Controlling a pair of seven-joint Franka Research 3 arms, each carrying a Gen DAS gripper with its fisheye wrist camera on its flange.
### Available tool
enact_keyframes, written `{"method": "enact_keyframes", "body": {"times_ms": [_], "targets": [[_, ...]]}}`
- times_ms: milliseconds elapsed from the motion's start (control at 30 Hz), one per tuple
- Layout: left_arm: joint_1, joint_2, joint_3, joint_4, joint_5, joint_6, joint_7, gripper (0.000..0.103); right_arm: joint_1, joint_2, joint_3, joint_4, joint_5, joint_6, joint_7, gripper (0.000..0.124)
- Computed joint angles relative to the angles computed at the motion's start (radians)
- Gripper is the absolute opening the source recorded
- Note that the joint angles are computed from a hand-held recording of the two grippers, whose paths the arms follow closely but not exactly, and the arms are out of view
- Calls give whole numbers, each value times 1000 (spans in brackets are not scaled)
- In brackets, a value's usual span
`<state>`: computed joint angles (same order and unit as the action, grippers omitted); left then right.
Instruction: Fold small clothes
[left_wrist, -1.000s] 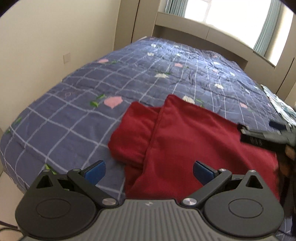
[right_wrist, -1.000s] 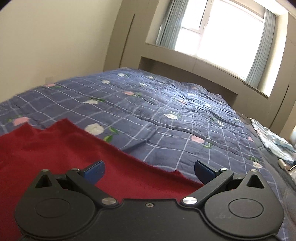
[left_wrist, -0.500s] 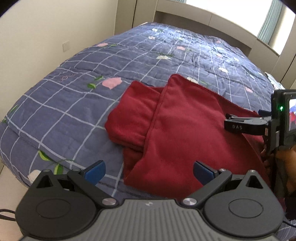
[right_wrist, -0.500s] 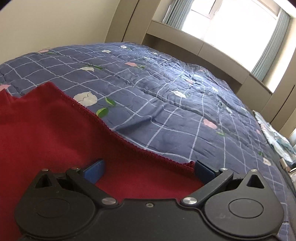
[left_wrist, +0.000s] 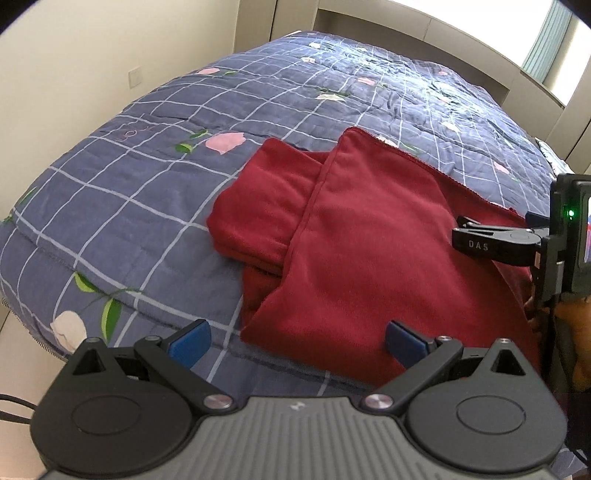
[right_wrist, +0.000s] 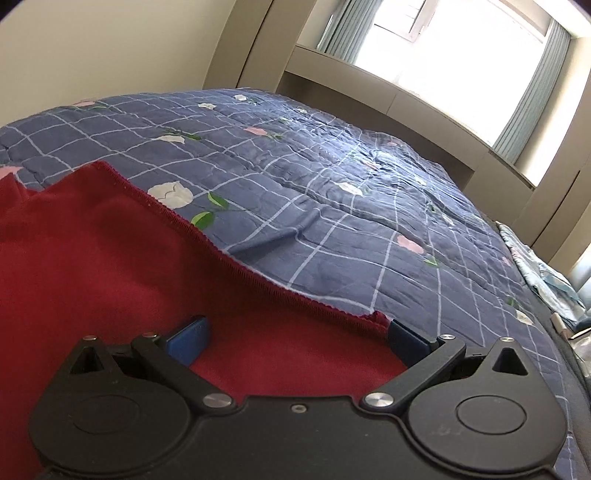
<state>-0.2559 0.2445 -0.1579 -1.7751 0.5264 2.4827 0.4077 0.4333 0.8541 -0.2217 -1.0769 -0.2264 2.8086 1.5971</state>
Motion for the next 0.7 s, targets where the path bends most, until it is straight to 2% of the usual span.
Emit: {"method": "enact_keyframes", "body": {"times_ms": [167, 433, 600, 700], "targets": [[-2, -17, 1, -26, 11, 5, -10, 103, 60, -86, -71, -144, -42, 29, 118, 102], [-3, -51, 3, -90, 67, 55, -87, 103, 166, -241, -178, -434, -123, 197, 316, 102], [0, -39, -4, -78, 57, 37, -82, 103, 175, -285, -176, -523, -92, 264, 311, 102], [-4, -34, -3, -70, 64, 27, -87, 103, 145, -289, -137, -526, -40, 269, 270, 102]]}}
